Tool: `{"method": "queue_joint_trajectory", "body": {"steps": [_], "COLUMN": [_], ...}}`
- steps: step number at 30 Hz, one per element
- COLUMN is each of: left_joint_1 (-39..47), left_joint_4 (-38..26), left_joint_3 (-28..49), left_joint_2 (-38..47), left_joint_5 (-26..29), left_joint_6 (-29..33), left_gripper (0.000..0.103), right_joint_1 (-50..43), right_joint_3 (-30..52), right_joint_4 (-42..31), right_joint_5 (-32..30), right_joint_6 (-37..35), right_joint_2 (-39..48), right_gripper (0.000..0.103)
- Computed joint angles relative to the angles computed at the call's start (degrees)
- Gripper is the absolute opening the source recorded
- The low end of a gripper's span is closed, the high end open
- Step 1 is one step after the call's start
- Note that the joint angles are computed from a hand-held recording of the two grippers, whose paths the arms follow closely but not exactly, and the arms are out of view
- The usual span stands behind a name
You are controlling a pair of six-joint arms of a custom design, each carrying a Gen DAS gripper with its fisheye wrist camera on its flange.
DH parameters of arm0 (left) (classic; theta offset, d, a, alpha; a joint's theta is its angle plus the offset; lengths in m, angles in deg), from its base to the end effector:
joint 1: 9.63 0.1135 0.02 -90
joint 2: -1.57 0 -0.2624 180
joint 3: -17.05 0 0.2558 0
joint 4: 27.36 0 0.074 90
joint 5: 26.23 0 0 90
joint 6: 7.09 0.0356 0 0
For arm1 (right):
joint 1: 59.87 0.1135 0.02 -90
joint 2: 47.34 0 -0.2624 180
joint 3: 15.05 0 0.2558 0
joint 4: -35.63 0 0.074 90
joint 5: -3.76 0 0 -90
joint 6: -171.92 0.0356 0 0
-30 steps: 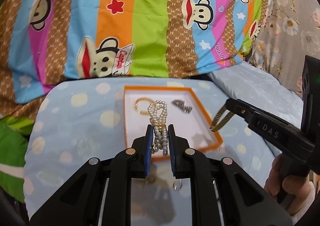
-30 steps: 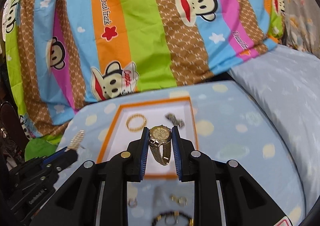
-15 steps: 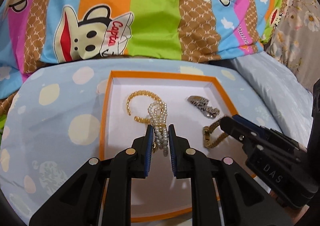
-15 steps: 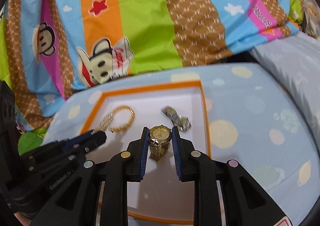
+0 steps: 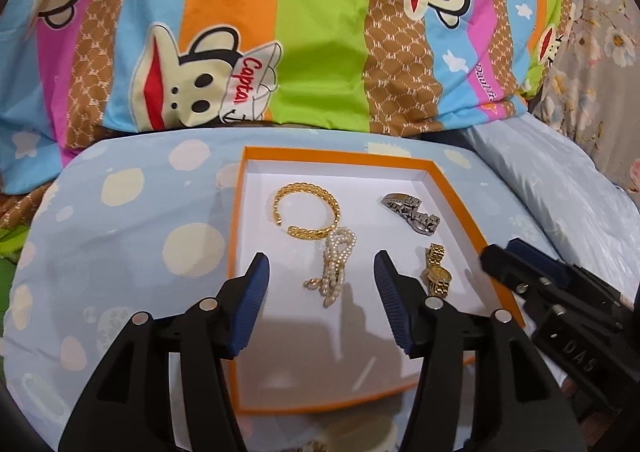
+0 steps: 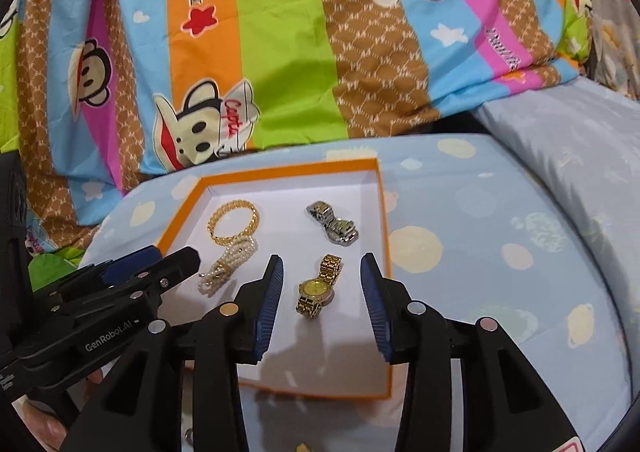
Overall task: Organize jewelry
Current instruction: 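Lower the right tool onto the black bead bracelet and close it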
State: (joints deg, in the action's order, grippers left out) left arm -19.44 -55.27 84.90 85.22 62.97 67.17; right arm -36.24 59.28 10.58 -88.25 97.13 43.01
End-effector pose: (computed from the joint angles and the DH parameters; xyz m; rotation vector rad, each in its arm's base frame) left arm 0.3118 -0.0534 0.2289 -0.1282 2.3392 -0.2055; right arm 0.3202 0.1415 0.2333 -0.1886 2.3106 0.3891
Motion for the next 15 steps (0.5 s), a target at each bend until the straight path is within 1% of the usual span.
{"method": "queue_joint_trajectory", "body": {"steps": [4,7,10,13,15], "left_joint_1": [0.5,0.3,0.0,-1.0,-1.1], "left_joint_4": [-2.2,-4.9,-7.6,-10.4,-11.9], "left_joint_3": [-5.7,-10.7,-16.0,-20.8,-22.5], "left_joint_2": [-8.9,-15.6,-22.2,-28.7,-31.0], "left_joint_5": [0.2,-0.1,-0.7,-1.9,-1.0], "left_joint_6": [0.6,1.0,0.5,-0.8,-1.5], "left_gripper": [0.053,0.053,0.053,0.053,0.053], "right_joint_1": [0.0,0.9,1.7,2.9,4.1], "right_joint_3": [-7.2,-13.6,-19.6,-23.3,-25.1], "right_joint_4": [-0.3,-2.2,-3.8,-5.3,-6.3], "right_joint_5": [1.2,3.0,2.6,2.5,2.0], "right_joint_6": [0.6,1.9,4.5,6.5,7.8], "right_joint_2": [-9.6,-16.8,-22.1,-24.9,-26.0], "right_gripper": [0.044,0.044,0.044,0.044,0.044]}}
